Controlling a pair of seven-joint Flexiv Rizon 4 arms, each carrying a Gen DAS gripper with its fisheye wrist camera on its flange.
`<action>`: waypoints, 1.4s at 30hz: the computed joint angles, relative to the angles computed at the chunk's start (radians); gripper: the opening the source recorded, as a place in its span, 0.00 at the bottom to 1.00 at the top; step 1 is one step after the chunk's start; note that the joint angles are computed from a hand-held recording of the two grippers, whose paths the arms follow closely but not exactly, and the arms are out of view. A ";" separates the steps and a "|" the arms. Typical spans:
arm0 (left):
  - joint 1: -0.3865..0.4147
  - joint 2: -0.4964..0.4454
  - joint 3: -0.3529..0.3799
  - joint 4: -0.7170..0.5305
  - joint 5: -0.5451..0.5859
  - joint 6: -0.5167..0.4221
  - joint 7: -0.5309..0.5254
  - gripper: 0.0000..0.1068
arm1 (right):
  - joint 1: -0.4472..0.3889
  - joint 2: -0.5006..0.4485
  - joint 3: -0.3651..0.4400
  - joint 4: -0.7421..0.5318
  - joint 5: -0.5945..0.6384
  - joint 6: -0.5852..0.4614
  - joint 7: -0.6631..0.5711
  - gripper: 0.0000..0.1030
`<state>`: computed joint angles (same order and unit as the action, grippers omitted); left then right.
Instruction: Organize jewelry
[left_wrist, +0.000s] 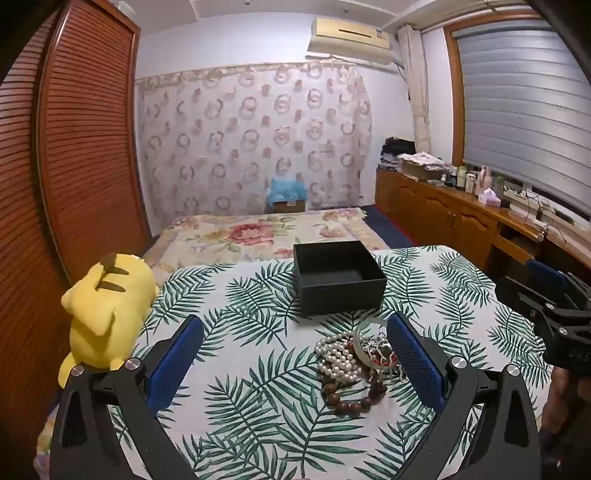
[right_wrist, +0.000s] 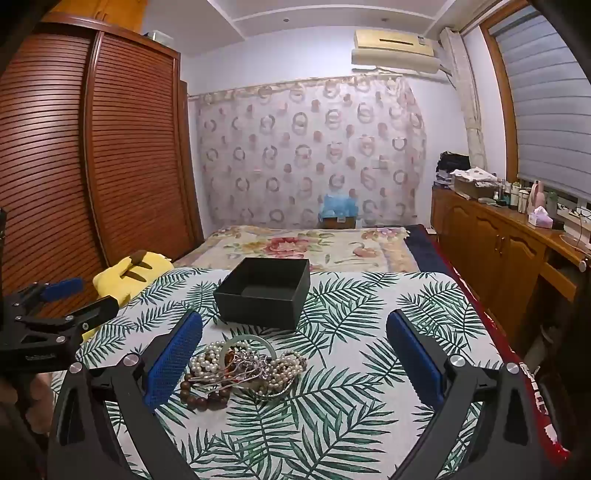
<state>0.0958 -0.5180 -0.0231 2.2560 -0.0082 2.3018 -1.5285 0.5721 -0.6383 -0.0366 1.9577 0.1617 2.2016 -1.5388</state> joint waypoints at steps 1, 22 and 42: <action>0.003 -0.001 -0.002 0.000 0.003 0.003 -0.004 0.90 | 0.001 -0.001 -0.002 -0.001 0.001 0.005 -0.003 0.98; 0.001 -0.002 0.001 -0.001 0.003 0.005 -0.004 0.90 | -0.001 0.014 0.007 0.011 0.003 0.006 -0.011 0.98; 0.003 -0.002 -0.001 -0.001 0.006 0.004 -0.007 0.90 | 0.000 0.006 0.012 0.003 -0.004 0.003 -0.010 0.98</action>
